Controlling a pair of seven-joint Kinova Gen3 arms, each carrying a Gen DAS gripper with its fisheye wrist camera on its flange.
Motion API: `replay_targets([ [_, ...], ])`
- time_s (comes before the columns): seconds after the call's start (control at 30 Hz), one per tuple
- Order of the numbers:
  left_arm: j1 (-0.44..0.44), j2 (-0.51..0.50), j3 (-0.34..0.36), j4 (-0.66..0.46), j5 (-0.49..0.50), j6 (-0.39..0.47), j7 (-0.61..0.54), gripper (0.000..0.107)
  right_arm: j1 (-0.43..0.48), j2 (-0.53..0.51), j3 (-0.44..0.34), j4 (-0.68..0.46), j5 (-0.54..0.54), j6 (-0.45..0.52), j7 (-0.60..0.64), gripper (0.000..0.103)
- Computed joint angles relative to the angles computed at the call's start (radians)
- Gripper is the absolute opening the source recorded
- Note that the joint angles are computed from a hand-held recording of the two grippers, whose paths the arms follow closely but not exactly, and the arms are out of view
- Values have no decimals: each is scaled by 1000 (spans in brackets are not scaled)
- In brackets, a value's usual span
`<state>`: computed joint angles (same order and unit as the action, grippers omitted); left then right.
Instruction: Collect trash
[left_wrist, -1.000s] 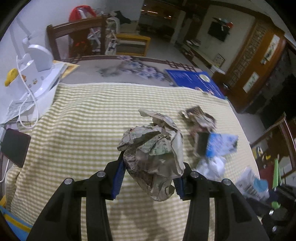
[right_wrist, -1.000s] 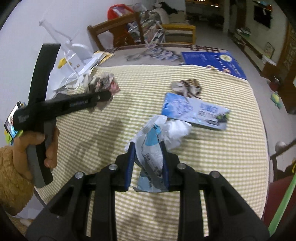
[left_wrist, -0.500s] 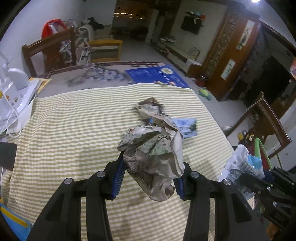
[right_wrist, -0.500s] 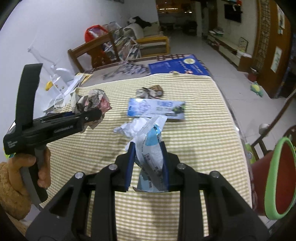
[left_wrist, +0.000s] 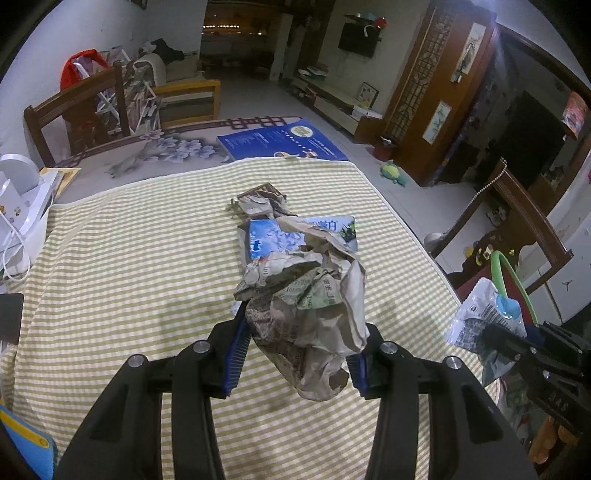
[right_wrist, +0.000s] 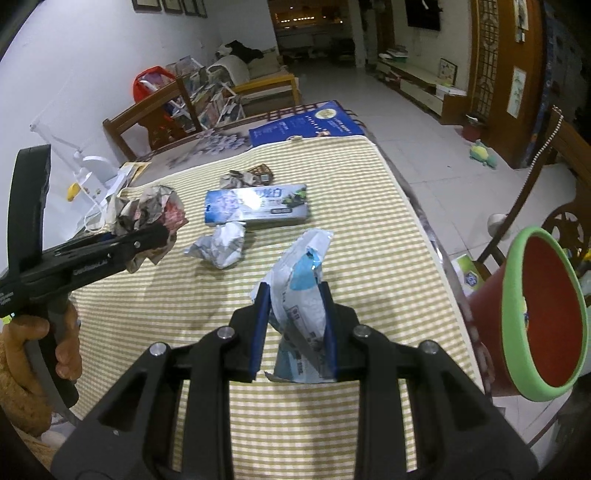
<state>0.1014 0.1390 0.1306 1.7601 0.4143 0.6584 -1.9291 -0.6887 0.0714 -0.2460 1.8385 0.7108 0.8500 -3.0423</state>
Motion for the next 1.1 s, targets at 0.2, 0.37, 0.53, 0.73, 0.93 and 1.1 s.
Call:
replay_targets([
  [0.2, 16, 5, 8, -9, -8, 5, 4, 43, 10, -23, -6, 30, 4, 1, -28, 26],
  [0.37, 32, 11, 15, -17, -22, 9, 16, 43, 28, -43, -13, 52, 1, -8, -37, 26],
  [0.53, 58, 17, 22, -27, -45, 2, 44, 43, 47, -66, -24, 75, -2, -9, -51, 26],
  [0.73, 95, 23, 33, -38, -76, -7, 91, 43, 82, -111, -38, 117, -9, -20, -51, 26],
  [0.93, 145, 30, 44, -54, -125, -23, 164, 43, 140, -166, -48, 164, -32, -51, -19, 26],
  [1.1, 192, 44, 51, -69, -175, -29, 239, 43, 198, -205, -56, 199, -73, -78, 28, 26],
])
